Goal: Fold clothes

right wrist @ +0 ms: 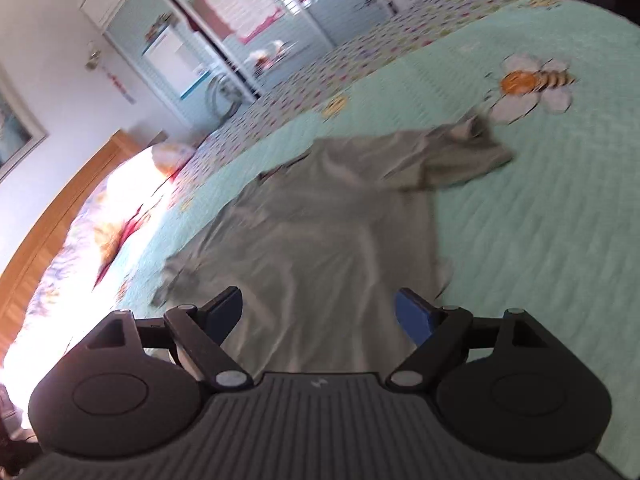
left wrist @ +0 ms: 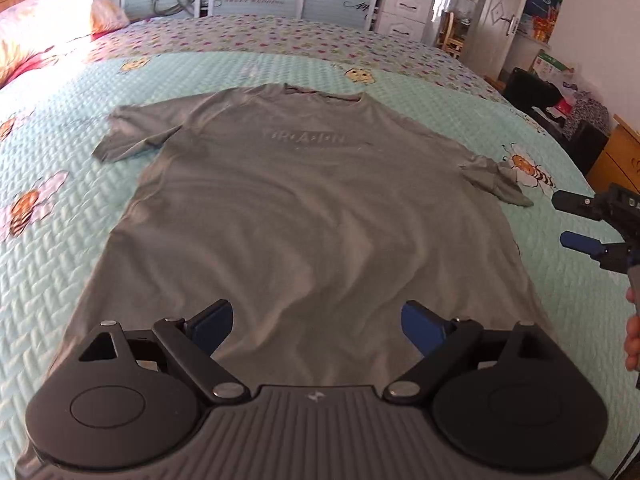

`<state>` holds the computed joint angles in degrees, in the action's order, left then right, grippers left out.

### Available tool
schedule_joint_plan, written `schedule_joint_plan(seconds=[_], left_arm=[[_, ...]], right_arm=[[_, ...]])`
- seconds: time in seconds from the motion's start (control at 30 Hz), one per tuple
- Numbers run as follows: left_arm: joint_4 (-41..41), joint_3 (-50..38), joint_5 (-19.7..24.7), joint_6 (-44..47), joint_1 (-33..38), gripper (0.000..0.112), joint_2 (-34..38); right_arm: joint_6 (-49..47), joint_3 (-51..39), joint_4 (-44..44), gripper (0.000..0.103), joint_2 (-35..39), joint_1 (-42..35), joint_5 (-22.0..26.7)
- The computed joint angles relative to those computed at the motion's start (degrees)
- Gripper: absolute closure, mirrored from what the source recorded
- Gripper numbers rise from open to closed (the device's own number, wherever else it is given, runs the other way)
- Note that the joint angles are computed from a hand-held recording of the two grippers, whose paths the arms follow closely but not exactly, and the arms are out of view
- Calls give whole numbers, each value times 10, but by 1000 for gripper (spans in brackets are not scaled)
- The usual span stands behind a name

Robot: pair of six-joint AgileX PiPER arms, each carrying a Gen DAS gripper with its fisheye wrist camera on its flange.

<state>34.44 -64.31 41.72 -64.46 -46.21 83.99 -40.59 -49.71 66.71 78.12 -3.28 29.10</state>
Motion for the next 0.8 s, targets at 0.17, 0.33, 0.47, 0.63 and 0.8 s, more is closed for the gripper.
schedule_joint_plan(seconds=[0.17,0.33,0.47,0.63,0.8], left_arm=[[-11,-76,-67,18,38,17,97],[-147,-83,-128,86,88,17,163],[-93,-27,-204,48,80,9,155],[66,-14,-199,-56,47,9,165],[117,-14,-193,-93,40,9,173]], right_arm=[[-138,-135,128,19,182,-107,27],[-91,-350,84,19,363,-142,82],[19,-511,12,20,477,-152,153],[1,-633,29,20,574,-161,247],[-12,-709,9,21,616,-164,322]])
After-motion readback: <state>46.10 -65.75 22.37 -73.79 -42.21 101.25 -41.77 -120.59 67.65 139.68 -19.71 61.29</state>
